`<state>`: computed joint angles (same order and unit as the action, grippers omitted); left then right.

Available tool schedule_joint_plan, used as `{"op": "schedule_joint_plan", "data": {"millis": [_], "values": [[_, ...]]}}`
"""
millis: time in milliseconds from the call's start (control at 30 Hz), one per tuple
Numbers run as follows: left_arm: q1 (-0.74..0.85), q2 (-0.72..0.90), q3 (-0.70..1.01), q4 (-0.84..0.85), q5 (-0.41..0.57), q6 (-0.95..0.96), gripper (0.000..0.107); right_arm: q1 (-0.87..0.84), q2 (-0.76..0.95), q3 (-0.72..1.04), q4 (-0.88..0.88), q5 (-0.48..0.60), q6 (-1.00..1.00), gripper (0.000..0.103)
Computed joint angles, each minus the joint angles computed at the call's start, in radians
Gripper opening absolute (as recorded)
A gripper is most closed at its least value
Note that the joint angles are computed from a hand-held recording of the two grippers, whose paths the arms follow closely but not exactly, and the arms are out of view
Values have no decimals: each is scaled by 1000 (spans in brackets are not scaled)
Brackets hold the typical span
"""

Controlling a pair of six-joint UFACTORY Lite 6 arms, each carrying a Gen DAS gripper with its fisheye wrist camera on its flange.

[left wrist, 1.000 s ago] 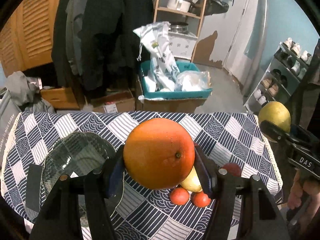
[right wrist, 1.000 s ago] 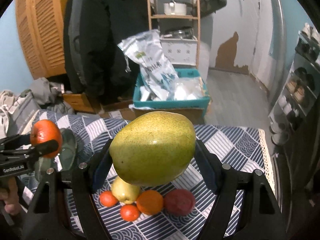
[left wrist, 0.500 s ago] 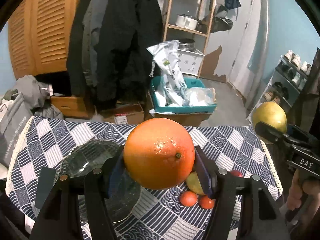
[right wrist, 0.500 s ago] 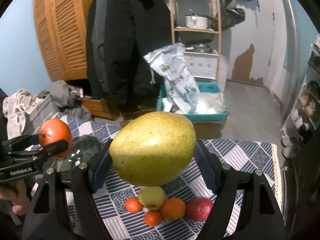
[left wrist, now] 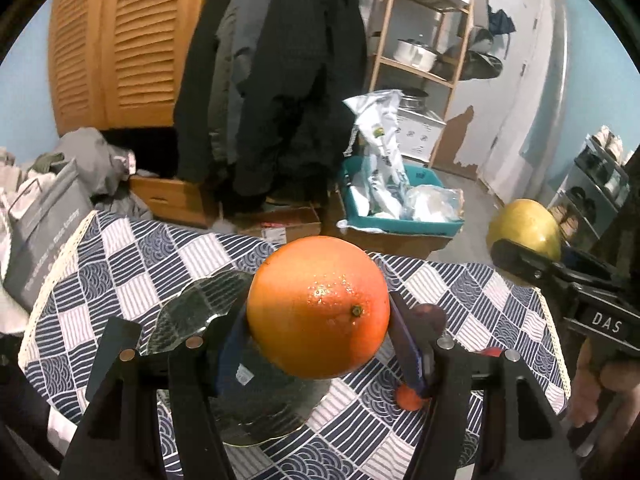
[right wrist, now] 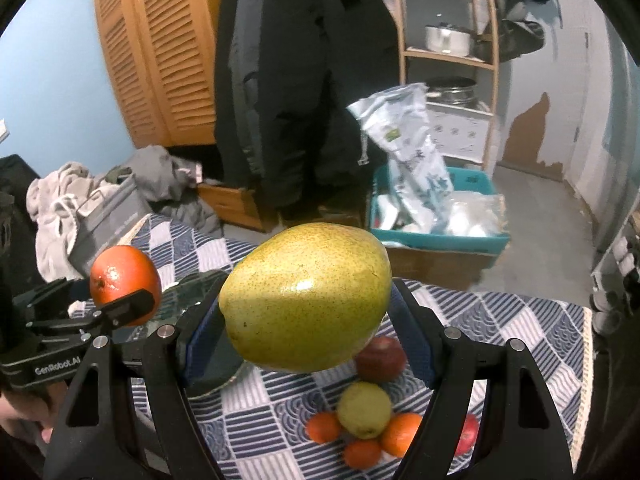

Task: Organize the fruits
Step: 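Lower the orange and mango into the glass bowl and open both tools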

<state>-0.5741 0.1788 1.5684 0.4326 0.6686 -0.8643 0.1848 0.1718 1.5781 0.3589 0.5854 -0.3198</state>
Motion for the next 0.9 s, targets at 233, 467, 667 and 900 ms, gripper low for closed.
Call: {"op": "schedule_joint_plan", "data": {"millis": [233, 467, 667, 900], "values": [[79, -57, -123, -13, -31, 5, 67, 101, 152, 129, -46, 23, 89, 78], [153, -66, -225, -32, -71, 12, 67, 195, 353, 302, -92, 53, 150, 78], [248, -29, -301, -138, -121, 90, 67, 247, 538, 458, -107, 94, 165, 78], [312, 34, -346, -184, -137, 130, 67, 285, 722, 628, -121, 182, 177, 78]]}}
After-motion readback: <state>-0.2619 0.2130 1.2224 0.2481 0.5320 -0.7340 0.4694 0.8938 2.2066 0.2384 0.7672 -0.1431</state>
